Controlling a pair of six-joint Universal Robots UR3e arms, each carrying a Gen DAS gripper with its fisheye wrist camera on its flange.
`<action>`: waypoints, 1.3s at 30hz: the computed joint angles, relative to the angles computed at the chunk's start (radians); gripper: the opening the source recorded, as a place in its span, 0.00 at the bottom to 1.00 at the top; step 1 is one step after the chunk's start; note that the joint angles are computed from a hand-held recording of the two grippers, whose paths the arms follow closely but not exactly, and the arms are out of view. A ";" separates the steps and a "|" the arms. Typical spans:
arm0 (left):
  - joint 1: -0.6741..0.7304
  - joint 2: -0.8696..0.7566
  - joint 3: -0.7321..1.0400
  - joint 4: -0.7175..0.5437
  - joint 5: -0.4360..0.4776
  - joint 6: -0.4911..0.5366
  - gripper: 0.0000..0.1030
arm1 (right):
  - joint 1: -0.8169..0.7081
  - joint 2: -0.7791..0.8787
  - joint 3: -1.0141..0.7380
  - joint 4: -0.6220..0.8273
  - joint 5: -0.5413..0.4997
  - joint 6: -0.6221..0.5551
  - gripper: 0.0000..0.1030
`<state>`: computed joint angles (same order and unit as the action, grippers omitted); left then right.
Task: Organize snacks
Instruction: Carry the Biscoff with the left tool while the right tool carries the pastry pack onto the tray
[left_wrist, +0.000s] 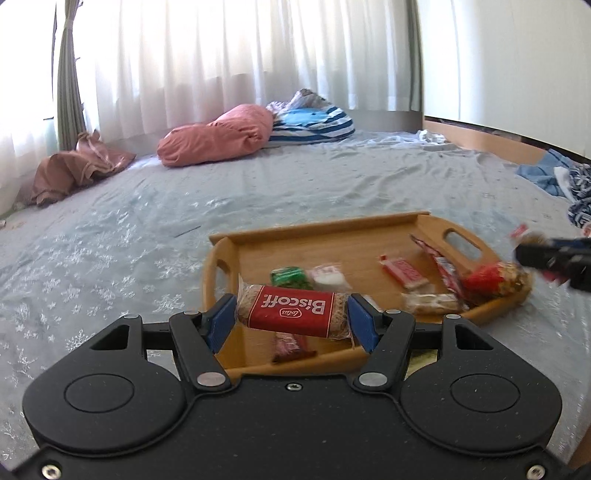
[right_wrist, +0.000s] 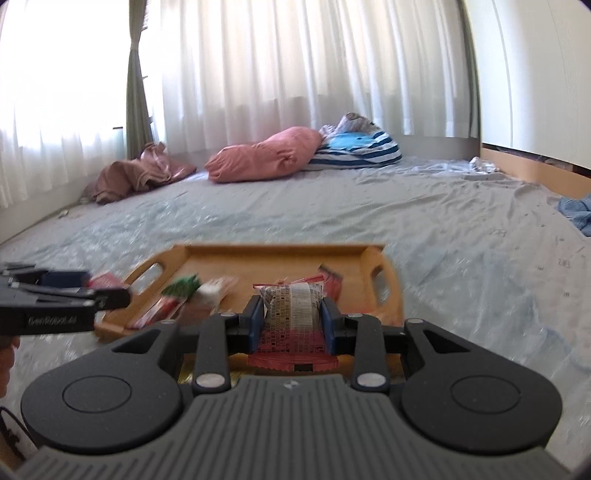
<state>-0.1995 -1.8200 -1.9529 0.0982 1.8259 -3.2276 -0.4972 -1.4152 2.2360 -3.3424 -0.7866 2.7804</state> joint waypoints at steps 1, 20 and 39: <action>0.014 -0.001 0.003 -0.013 -0.011 -0.009 0.62 | 0.003 0.010 -0.025 0.009 -0.009 0.013 0.36; 0.092 -0.148 0.171 -0.123 -0.063 0.054 0.62 | 0.172 0.362 -0.711 0.432 -0.307 0.048 0.37; 0.170 -0.470 0.882 -0.627 -0.175 -0.121 0.62 | 0.271 0.635 -1.221 0.829 -0.432 0.119 0.38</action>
